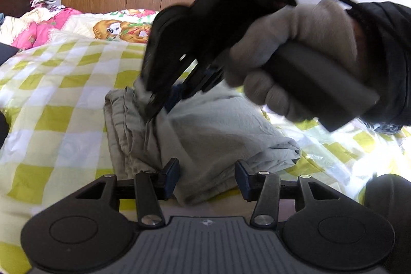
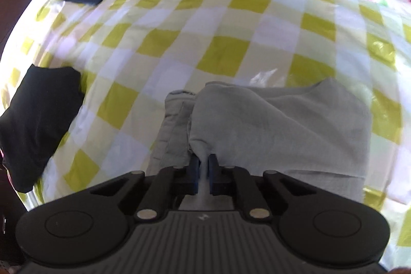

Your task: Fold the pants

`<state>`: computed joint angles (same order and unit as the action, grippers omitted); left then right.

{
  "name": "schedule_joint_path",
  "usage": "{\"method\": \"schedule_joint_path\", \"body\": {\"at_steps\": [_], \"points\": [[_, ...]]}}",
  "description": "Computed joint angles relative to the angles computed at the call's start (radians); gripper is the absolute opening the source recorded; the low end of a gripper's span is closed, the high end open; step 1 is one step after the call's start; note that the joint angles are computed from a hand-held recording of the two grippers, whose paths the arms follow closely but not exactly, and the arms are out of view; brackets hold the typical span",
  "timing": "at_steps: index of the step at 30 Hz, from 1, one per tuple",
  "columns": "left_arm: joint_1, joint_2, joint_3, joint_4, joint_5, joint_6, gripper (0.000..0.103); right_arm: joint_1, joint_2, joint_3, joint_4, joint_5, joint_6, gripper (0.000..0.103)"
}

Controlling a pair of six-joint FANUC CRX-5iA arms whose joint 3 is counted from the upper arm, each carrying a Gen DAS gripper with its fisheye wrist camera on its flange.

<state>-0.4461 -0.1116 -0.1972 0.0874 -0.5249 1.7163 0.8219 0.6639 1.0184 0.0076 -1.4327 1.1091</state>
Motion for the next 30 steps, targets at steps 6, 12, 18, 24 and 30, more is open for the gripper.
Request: {"method": "schedule_joint_path", "body": {"at_steps": [6, 12, 18, 24, 30], "points": [[-0.015, -0.002, 0.006, -0.022, 0.024, 0.038, 0.067, -0.016, -0.071, -0.066, -0.025, 0.044, 0.020, 0.009], [-0.072, 0.083, 0.169, -0.255, -0.146, 0.258, 0.071, -0.028, -0.048, -0.049, -0.065, 0.047, 0.006, 0.023], [-0.064, 0.113, 0.191, -0.205, -0.218, 0.216, 0.065, 0.000, -0.070, -0.102, 0.040, 0.094, 0.004, 0.028], [-0.039, 0.065, 0.118, -0.128, -0.120, 0.170, 0.033, 0.010, -0.007, -0.021, 0.073, 0.031, -0.021, 0.031], [-0.052, 0.046, 0.085, -0.083, -0.025, 0.076, 0.032, 0.040, 0.046, 0.078, 0.126, -0.043, 0.042, 0.046]]}}
